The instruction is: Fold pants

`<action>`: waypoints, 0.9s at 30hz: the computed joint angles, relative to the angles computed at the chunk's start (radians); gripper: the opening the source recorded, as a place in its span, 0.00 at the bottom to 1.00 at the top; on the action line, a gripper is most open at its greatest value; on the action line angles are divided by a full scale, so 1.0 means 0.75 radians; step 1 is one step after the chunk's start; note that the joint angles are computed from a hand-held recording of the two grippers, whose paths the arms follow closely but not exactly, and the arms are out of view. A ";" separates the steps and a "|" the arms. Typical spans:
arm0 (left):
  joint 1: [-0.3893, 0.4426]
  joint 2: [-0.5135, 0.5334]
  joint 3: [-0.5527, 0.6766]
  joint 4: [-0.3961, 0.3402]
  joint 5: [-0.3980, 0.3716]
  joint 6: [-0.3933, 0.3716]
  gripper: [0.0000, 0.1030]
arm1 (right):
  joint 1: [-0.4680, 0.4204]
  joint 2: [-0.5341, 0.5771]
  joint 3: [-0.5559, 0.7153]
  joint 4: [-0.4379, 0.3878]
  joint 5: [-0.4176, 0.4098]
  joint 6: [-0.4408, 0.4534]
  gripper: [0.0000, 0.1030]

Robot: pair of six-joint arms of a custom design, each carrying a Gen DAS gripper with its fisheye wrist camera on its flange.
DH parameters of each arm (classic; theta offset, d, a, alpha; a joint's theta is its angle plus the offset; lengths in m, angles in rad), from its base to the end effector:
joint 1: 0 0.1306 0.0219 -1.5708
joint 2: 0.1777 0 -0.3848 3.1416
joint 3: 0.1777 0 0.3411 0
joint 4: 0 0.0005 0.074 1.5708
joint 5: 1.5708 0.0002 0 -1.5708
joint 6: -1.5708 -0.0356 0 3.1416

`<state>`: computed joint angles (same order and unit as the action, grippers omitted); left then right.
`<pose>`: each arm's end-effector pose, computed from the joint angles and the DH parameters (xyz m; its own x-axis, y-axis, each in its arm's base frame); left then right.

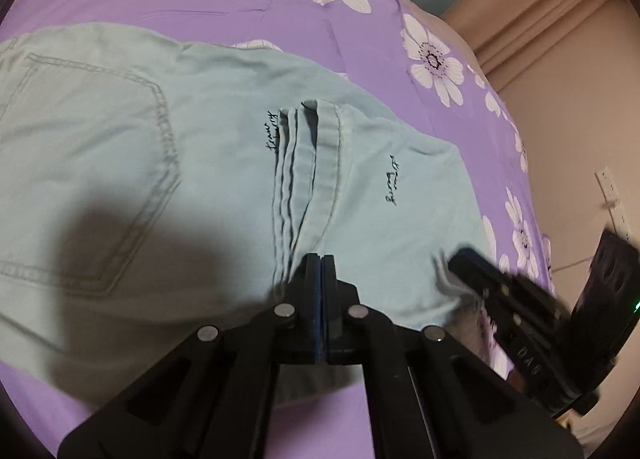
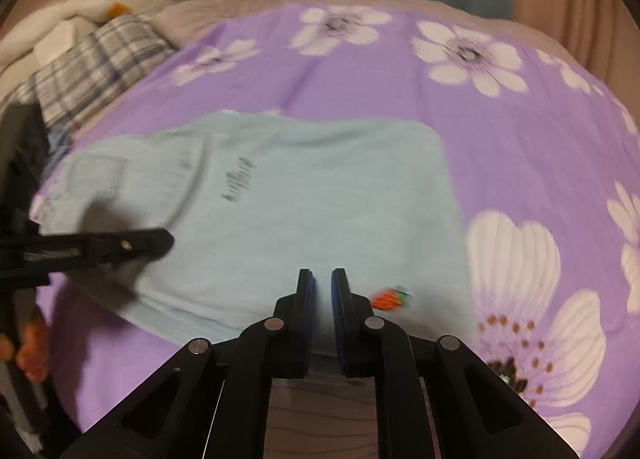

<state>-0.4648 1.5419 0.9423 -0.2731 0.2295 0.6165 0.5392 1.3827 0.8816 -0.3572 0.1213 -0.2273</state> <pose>0.3807 -0.2005 0.2353 -0.8867 -0.1852 -0.4237 0.0669 0.8553 -0.5138 0.3358 0.1953 0.2686 -0.7322 -0.1774 -0.6575 -0.2841 0.9570 0.0581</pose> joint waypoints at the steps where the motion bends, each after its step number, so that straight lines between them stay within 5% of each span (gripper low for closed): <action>1: -0.009 -0.007 -0.003 -0.004 -0.020 -0.020 0.01 | 0.013 0.013 0.023 0.004 -0.012 0.023 0.12; 8: -0.001 -0.021 -0.023 0.017 0.027 0.014 0.01 | 0.034 0.336 0.336 -0.114 -0.194 0.112 0.13; 15: 0.003 -0.034 -0.034 0.015 0.042 0.018 0.01 | 0.033 0.493 0.550 -0.205 -0.334 -0.009 0.13; 21: 0.004 -0.037 -0.047 0.033 0.058 0.017 0.01 | 0.019 0.327 0.353 -0.068 -0.368 -0.057 0.13; 27: 0.006 -0.034 -0.051 0.039 0.064 0.011 0.01 | 0.084 0.173 0.158 -0.086 -0.276 -0.048 0.13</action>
<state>-0.4603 1.5165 0.9041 -0.2440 0.2773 0.6248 0.6023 1.5123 1.0002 -0.4219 -0.0861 -0.2632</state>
